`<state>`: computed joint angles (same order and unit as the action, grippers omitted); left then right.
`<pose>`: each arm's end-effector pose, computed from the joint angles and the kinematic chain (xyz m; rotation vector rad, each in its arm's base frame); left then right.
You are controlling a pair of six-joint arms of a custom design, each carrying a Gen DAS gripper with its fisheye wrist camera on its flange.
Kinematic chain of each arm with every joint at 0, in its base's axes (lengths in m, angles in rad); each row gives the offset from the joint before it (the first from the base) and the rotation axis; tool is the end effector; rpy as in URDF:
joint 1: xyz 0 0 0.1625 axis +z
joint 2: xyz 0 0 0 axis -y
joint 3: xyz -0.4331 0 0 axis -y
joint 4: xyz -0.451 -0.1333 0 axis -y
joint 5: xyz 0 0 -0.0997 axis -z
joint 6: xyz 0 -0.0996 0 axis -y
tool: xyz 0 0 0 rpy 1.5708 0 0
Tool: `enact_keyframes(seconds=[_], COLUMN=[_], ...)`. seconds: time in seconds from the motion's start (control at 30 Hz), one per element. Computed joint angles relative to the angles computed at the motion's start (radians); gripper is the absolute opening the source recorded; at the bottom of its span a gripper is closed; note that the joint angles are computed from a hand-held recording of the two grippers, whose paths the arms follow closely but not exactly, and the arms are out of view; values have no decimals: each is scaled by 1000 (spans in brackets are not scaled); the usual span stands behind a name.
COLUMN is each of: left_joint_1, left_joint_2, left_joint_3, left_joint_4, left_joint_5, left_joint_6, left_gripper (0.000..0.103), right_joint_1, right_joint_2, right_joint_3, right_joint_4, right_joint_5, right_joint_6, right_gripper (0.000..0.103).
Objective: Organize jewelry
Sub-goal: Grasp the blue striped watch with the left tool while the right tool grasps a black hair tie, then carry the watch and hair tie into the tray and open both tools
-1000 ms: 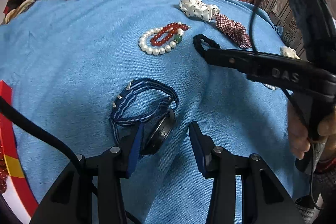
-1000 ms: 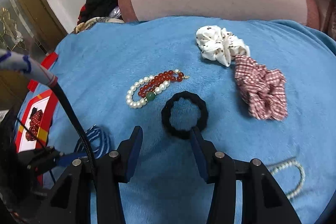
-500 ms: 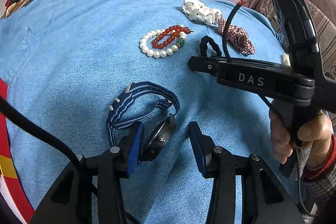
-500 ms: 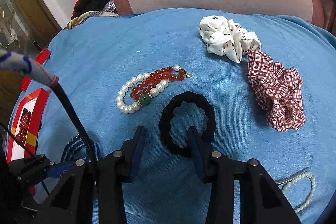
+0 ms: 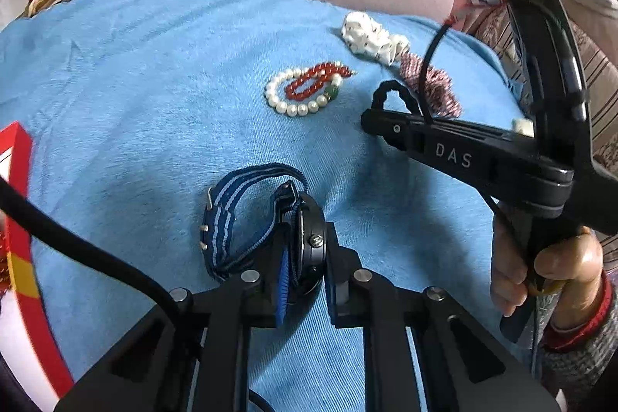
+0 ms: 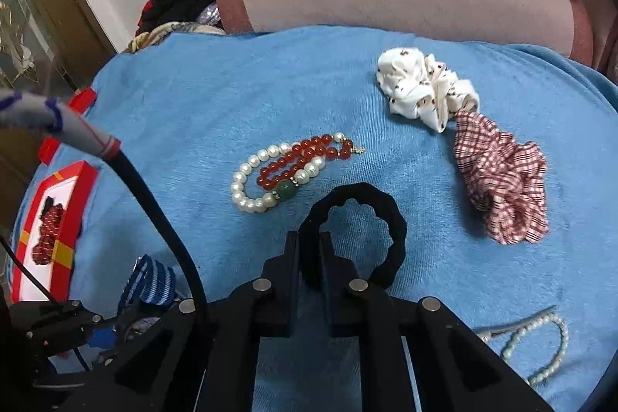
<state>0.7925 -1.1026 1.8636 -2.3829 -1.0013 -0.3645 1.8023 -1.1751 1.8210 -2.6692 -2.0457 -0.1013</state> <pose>-0.3063 -0.5770 0.1593 0.5248 2.5969 -0.4763 0.2358 -0.6179 0.2546 0.2908 -2.6151 0.6448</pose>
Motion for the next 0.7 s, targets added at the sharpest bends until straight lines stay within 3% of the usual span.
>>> enact_keyframes(seconds=[0.37,0.7], left_joint_1=[-48,-92], left_joint_2=[-195,-438], left_joint_3=[105,201], left_joint_4=[4,189], left_joint_5=[50,229], left_joint_6=[-85,-219], left_gripper=[12,12], right_joint_1=[74,203], right_joint_2=[-63,-7], right_joint_3=[37,13], right_joint_4=[12,40], right_joint_5=[9,65], right_joint_6=[13,13], right_gripper=[10,10])
